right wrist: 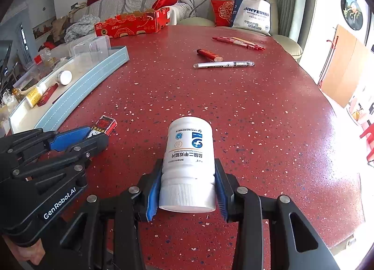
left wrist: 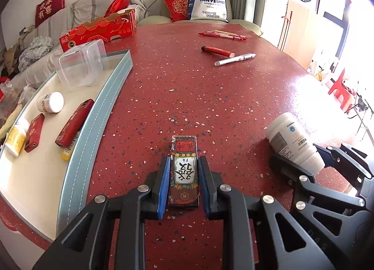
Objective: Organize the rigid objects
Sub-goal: 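Carry the box with left tool while right tool carries the bottle to the tray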
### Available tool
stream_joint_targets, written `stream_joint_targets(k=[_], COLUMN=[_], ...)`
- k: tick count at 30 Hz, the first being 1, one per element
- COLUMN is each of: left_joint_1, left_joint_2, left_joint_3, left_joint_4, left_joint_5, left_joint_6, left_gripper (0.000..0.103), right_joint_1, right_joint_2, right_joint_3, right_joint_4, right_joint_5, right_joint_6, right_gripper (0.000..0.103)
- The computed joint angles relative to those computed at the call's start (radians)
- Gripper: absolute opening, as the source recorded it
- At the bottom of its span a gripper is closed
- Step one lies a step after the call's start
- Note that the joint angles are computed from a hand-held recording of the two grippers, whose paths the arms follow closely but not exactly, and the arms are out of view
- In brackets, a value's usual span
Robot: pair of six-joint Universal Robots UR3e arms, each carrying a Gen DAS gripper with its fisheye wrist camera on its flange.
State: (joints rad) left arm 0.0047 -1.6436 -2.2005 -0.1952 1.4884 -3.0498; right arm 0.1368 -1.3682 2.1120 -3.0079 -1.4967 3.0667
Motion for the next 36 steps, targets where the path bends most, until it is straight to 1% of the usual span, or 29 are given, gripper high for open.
stream_joint_targets(k=[5, 7, 10, 17, 22, 26, 29, 36], left_joint_1=[-0.019, -0.029, -0.026, -0.018, -0.018, -0.027, -0.047, -0.036], left_joint_2=[-0.010, -0.008, -0.005, 0.001, 0.002, 0.015, 0.023, 0.079], left_joint_3=[-0.014, -0.015, -0.023, -0.045, -0.065, -0.113, -0.131, -0.160], left_joint_4=[0.043, 0.042, 0.050, 0.074, 0.109, 0.171, 0.195, 0.215], left_joint_5=[0.024, 0.036, 0.027, 0.014, 0.018, 0.034, 0.051, 0.028], left_joint_6=[-0.004, -0.006, -0.012, -0.009, -0.006, 0.007, 0.021, 0.032], left_gripper=[0.026, 0.026, 0.026, 0.026, 0.026, 0.025, 0.026, 0.026], right_joint_1=[0.004, 0.006, 0.011, 0.015, 0.019, 0.018, 0.014, 0.001], right_joint_2=[-0.017, -0.024, -0.027, -0.017, -0.023, -0.039, -0.055, -0.105], right_joint_3=[0.011, 0.020, 0.022, 0.072, 0.075, 0.092, 0.114, 0.131], right_joint_4=[0.010, 0.008, 0.010, -0.093, -0.093, -0.097, -0.132, -0.158], right_joint_5=[0.000, 0.001, -0.003, -0.007, -0.008, 0.003, 0.010, 0.049], right_joint_6=[0.005, 0.002, 0.007, 0.031, 0.037, 0.043, 0.049, 0.063], right_gripper=[0.042, 0.042, 0.042, 0.042, 0.042, 0.041, 0.041, 0.041])
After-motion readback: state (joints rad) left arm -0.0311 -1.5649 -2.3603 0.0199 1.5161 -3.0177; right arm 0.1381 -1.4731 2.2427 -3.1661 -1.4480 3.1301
